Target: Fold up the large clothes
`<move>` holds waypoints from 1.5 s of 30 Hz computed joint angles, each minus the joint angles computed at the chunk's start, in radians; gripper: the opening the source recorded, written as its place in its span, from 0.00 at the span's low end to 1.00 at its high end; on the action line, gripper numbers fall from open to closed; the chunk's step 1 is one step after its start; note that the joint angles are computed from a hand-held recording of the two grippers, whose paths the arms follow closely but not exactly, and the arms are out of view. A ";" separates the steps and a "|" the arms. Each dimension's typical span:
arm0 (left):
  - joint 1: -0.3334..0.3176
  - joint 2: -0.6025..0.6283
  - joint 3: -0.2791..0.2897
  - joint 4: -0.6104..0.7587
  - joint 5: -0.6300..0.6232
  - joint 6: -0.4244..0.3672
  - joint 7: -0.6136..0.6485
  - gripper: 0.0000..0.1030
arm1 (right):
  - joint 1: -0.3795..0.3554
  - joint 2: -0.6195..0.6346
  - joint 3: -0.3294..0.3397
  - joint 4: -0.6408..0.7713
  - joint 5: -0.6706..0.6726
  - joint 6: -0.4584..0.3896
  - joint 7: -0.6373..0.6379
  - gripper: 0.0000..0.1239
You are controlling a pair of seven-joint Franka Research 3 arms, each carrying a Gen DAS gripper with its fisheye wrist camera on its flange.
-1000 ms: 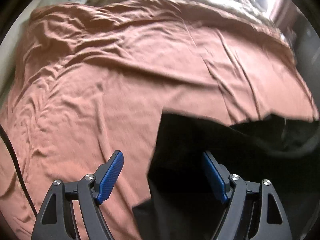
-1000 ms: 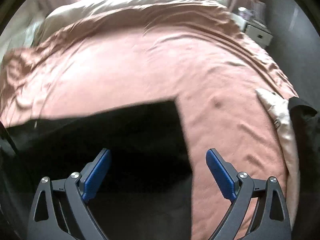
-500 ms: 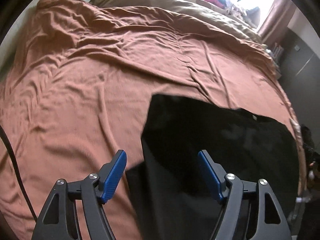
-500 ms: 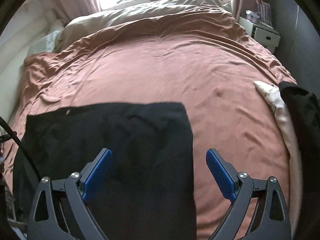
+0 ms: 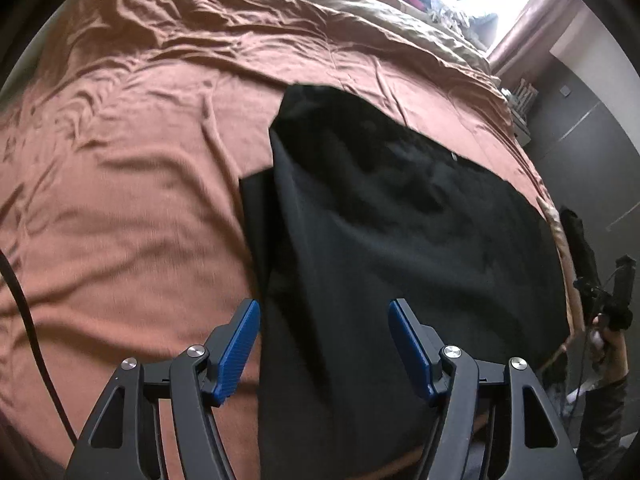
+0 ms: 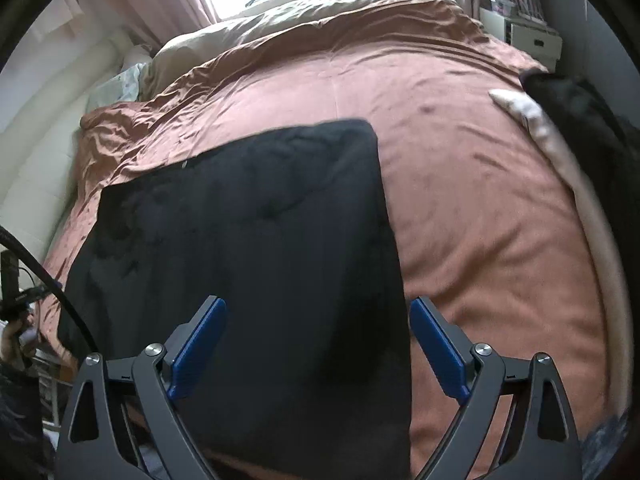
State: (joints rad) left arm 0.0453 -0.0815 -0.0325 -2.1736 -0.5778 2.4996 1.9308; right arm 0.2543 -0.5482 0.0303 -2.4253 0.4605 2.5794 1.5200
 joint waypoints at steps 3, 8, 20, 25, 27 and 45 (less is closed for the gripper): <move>-0.005 -0.041 0.005 -0.052 -0.028 -0.024 0.028 0.66 | -0.003 -0.055 0.007 -0.042 0.003 -0.019 0.019 0.75; -0.025 -0.092 0.025 -0.138 -0.073 -0.024 0.072 0.66 | -0.015 -0.114 0.017 -0.096 -0.011 -0.051 0.053 0.75; -0.039 -0.172 0.065 -0.263 -0.091 0.014 0.063 0.66 | -0.080 -0.175 0.120 -0.203 -0.190 -0.070 0.286 0.74; -0.047 -0.163 0.084 -0.295 -0.120 0.030 0.066 0.66 | -0.045 -0.248 0.111 -0.190 -0.197 -0.083 0.315 0.63; -0.049 -0.175 0.080 -0.310 -0.127 0.057 0.062 0.66 | -0.031 -0.264 0.118 -0.172 -0.202 -0.079 0.314 0.63; -0.037 -0.197 0.147 -0.348 -0.647 -0.048 0.295 0.65 | 0.233 0.166 0.118 0.156 -0.045 0.024 0.065 0.33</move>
